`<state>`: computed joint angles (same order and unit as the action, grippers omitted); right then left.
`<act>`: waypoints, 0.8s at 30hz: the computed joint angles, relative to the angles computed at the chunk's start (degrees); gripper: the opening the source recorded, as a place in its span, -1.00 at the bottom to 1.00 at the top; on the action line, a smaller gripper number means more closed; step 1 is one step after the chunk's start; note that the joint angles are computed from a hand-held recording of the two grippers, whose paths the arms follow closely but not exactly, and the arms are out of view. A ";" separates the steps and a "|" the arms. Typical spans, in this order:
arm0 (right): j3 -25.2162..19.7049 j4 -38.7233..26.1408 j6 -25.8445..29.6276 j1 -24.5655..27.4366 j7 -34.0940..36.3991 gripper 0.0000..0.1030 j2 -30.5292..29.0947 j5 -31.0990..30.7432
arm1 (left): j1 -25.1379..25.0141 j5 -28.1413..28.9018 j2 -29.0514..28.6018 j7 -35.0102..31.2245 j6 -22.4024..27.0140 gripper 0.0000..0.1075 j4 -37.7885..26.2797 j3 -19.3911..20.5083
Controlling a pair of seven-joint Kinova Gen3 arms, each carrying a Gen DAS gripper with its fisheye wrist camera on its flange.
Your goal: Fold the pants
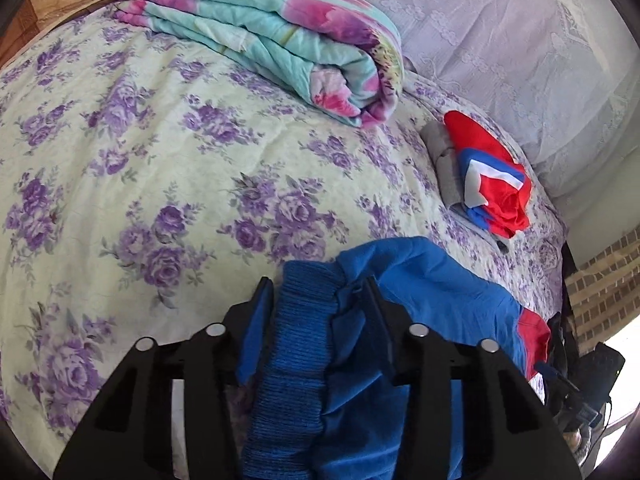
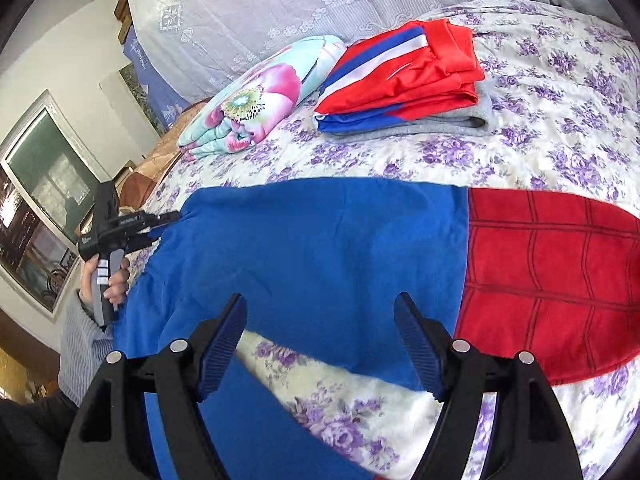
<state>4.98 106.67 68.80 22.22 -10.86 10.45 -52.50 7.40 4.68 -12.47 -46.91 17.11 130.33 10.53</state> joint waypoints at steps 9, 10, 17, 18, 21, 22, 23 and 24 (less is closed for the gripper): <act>-5.21 -9.63 -7.87 -8.55 -2.75 0.48 3.81 5.97 | 7.42 8.13 -0.66 -7.79 -5.06 -0.55 3.17 -9.08; -5.96 -10.37 -9.37 -9.39 -1.72 0.48 4.12 7.18 | 7.67 8.83 -0.54 -8.51 -5.24 -0.55 3.23 -9.40; -8.86 -15.31 -14.55 -12.85 0.32 0.48 8.17 15.66 | 10.42 13.53 0.39 -14.27 -6.05 -0.55 3.31 -12.64; -9.06 -16.59 -13.90 -13.12 0.01 0.46 9.26 17.25 | 11.33 14.72 0.53 -15.57 -6.28 -0.55 3.38 -13.64; -9.95 -18.23 -13.63 -13.20 0.17 -0.02 11.16 20.31 | 12.59 17.38 0.82 -18.62 -6.73 -0.55 3.48 -15.15; -10.51 -19.12 -12.62 -12.72 -0.29 -0.34 11.95 21.10 | 12.97 18.23 0.86 -19.55 -6.98 -0.55 3.58 -15.60; -10.30 -19.07 -12.53 -12.68 -0.71 -0.66 12.11 21.01 | 13.44 19.12 0.90 -20.46 -7.38 -0.55 3.71 -16.09; -10.35 -18.41 -12.89 -12.21 -0.42 -0.89 11.74 20.57 | 13.62 19.76 0.80 -21.09 -7.68 -0.56 3.91 -16.28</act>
<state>-5.37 88.25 55.91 10.02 -11.28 22.19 -31.93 21.02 24.44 -11.68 -68.00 9.43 134.24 -5.74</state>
